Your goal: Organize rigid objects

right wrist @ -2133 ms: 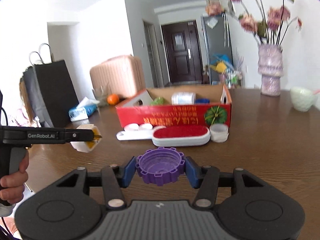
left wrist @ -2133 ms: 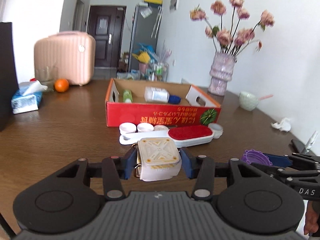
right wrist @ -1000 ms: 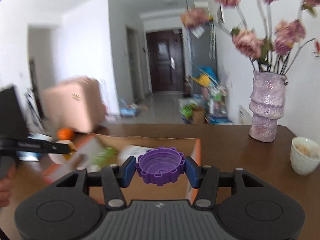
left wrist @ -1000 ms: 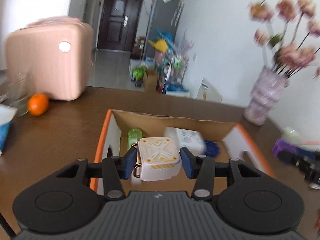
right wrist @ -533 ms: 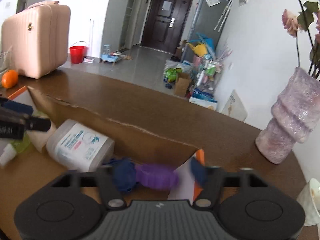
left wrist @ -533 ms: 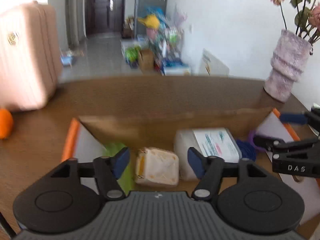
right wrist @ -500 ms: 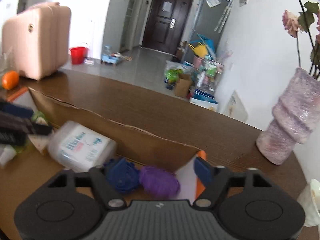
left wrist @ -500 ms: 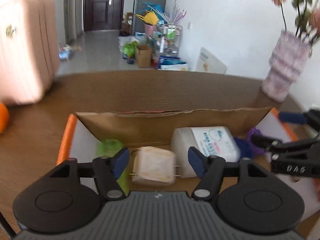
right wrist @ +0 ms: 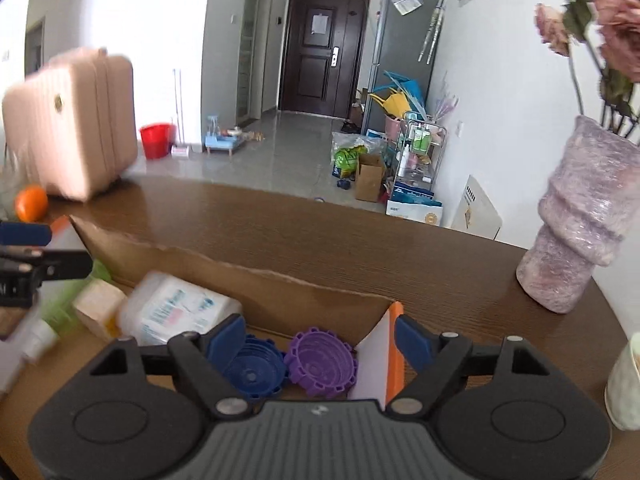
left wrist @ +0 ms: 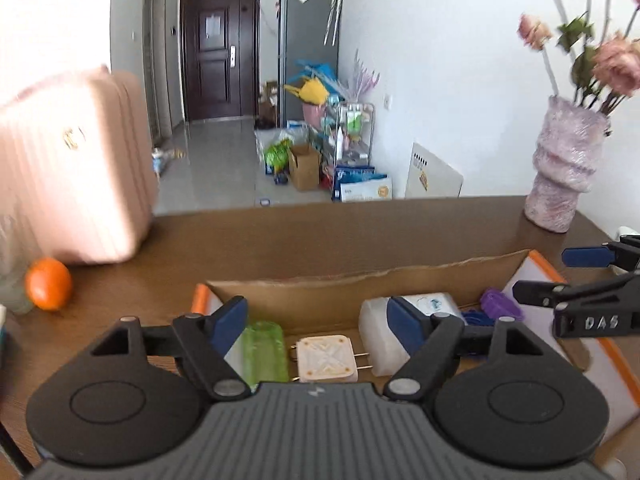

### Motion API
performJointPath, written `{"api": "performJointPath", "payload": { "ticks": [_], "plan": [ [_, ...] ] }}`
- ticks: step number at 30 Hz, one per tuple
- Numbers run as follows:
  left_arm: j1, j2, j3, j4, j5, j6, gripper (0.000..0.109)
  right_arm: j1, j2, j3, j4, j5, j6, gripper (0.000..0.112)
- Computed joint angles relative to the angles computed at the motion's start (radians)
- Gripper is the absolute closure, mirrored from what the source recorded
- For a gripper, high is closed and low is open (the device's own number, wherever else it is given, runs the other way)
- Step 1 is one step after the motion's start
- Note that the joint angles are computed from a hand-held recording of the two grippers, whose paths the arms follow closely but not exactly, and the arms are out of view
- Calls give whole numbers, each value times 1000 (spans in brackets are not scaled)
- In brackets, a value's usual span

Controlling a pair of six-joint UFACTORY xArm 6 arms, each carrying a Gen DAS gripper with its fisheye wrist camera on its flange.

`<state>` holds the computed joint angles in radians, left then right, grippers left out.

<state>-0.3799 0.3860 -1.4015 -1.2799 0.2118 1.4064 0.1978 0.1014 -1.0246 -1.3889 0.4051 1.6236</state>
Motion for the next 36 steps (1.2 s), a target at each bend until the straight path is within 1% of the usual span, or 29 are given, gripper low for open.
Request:
{"api": "performJointPath", "payload": {
  "ticks": [1,3,4,6,7,9,11,14,17,19,22,23,24,25,27,28,29,30,31,33,34,36],
  "plan": [
    [6,-40,29,-15,3,20,26,6,-37,24,1,-1,8,31],
    [14,-116,83,-34,4,62,23,36,-117,69,10,39,-12,30],
    [18,-153,112,-27,8,75,20,56,-158,89,28,66,-39,28],
    [20,-234,178,-48,-1,130,19,90,-237,128,82,105,-103,27],
    [19,-270,212,-46,-14,135,19,105,-274,145,123,118,-145,27],
    [25,-346,285,-3,-14,99,19,142,-347,182,167,156,-177,27],
    [30,-420,353,-17,-18,109,19,184,-410,212,209,199,-213,27],
    [47,-517,442,-71,-14,152,17,259,-501,265,219,270,-203,25],
    [70,-608,528,-171,-20,239,17,345,-581,321,197,344,-146,24],
    [88,-685,594,-279,-19,346,16,425,-637,370,161,413,-74,24],
    [136,-820,710,-463,11,544,12,582,-699,441,97,534,55,24],
    [163,-874,760,-513,47,616,11,635,-715,464,76,578,101,23],
    [198,-930,815,-564,96,695,7,694,-730,487,62,626,143,23],
    [227,-985,871,-594,129,753,6,759,-737,504,47,684,193,22],
    [264,-1096,979,-673,147,865,6,896,-742,539,24,801,292,19],
    [290,-1158,1037,-694,170,903,6,968,-732,548,22,868,347,19],
    [320,-1230,1100,-687,195,909,6,1038,-715,555,23,931,396,18],
    [357,-1299,1157,-651,230,881,6,1100,-699,561,28,984,437,18],
    [395,-1375,1214,-592,262,820,6,1157,-674,560,36,1032,477,15],
    [487,-1531,1319,-449,336,654,6,1245,-638,564,54,1092,549,9],
    [568,-1600,1365,-366,409,575,6,1284,-611,559,71,1121,594,9],
    [730,-1743,1447,-234,543,468,6,1357,-549,542,105,1160,685,9]
  ]
}}
